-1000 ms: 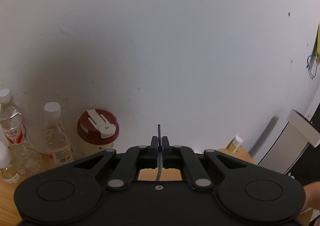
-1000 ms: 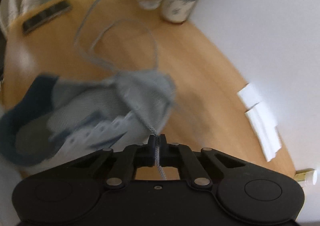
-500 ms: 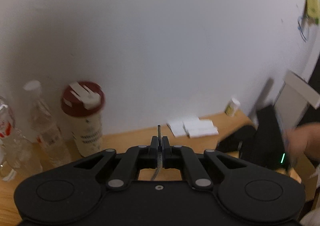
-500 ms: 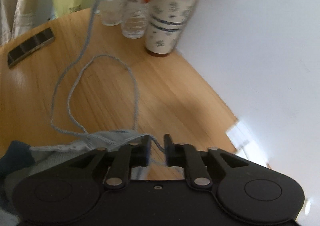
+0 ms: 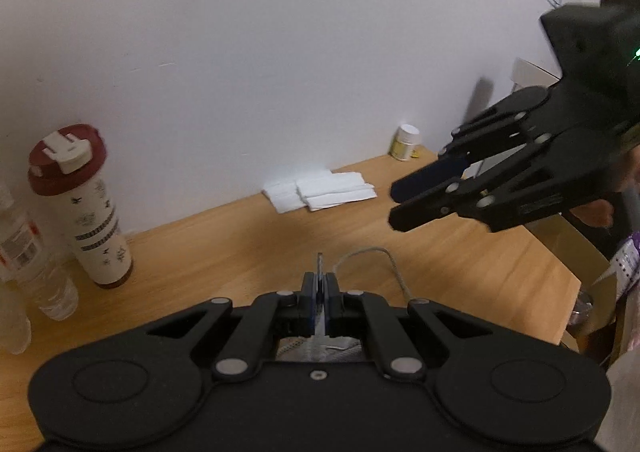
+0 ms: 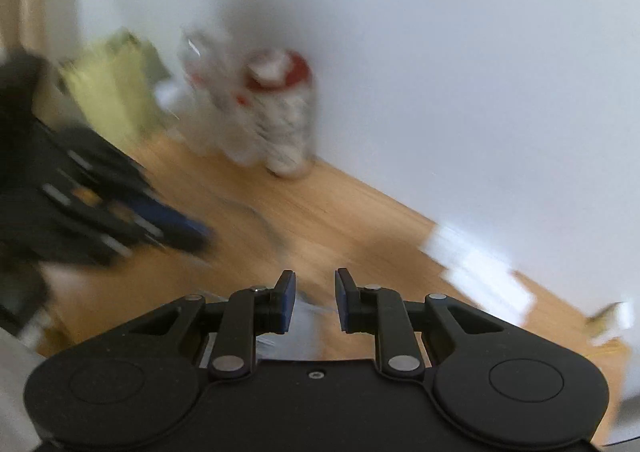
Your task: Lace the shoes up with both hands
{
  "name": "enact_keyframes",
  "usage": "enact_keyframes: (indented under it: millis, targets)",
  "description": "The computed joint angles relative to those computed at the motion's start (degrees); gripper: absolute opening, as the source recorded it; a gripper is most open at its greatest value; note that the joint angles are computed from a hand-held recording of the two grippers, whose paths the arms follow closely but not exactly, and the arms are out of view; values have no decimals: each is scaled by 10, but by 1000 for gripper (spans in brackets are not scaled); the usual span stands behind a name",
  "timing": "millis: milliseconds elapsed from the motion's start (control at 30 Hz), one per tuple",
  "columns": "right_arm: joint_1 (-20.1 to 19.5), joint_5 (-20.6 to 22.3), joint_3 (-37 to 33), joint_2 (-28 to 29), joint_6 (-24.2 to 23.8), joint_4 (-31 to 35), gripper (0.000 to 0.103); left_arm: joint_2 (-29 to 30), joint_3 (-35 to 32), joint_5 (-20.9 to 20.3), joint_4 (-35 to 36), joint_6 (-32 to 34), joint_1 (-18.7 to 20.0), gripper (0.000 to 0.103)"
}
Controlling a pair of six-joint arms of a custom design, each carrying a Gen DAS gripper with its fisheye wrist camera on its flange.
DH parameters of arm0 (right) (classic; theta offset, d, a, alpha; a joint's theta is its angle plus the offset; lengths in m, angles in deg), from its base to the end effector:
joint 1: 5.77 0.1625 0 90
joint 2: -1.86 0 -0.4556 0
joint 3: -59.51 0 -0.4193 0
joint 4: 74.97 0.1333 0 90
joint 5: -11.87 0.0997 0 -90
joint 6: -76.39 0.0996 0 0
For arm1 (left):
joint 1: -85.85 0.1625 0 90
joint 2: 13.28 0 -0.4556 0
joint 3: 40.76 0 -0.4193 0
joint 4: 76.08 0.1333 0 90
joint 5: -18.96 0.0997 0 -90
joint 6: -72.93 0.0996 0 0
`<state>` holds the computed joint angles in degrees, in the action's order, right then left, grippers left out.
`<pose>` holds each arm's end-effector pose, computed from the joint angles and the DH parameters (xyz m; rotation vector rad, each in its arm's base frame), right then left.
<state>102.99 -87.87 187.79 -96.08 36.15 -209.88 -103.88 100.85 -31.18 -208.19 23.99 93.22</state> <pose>0.2454 -0.3604 0.3320 1.4058 -2.5492 0.3194 -0.3176 -0.2399 0.2012 0.8274 2.4783 -0.7803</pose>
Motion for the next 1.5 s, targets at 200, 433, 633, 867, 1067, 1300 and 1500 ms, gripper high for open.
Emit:
enact_keyframes:
  millis: [200,433,633,867,1067,1300,1500]
  targets:
    - [-5,79,21,-26,51,-5,24,8,6,1,-28,12,-9,3]
    - [-28,119,28,-17,104,-6,23,15,7,1,-38,24,-19,3]
    - [-35,130,43,-19,137,-26,2,19,3,6,-18,5,-28,8]
    - [-43,144,49,-22,171,-28,2,9,25,3,-56,8,-33,3]
    - [-43,133,48,-27,172,-14,3,5,26,1,-47,-10,-36,3]
    - [-17,46,66,-40,154,-42,14,11,18,1,6,-11,-40,3]
    - [17,-68,75,-5,188,2,41,5,33,-31,2,15,-32,3]
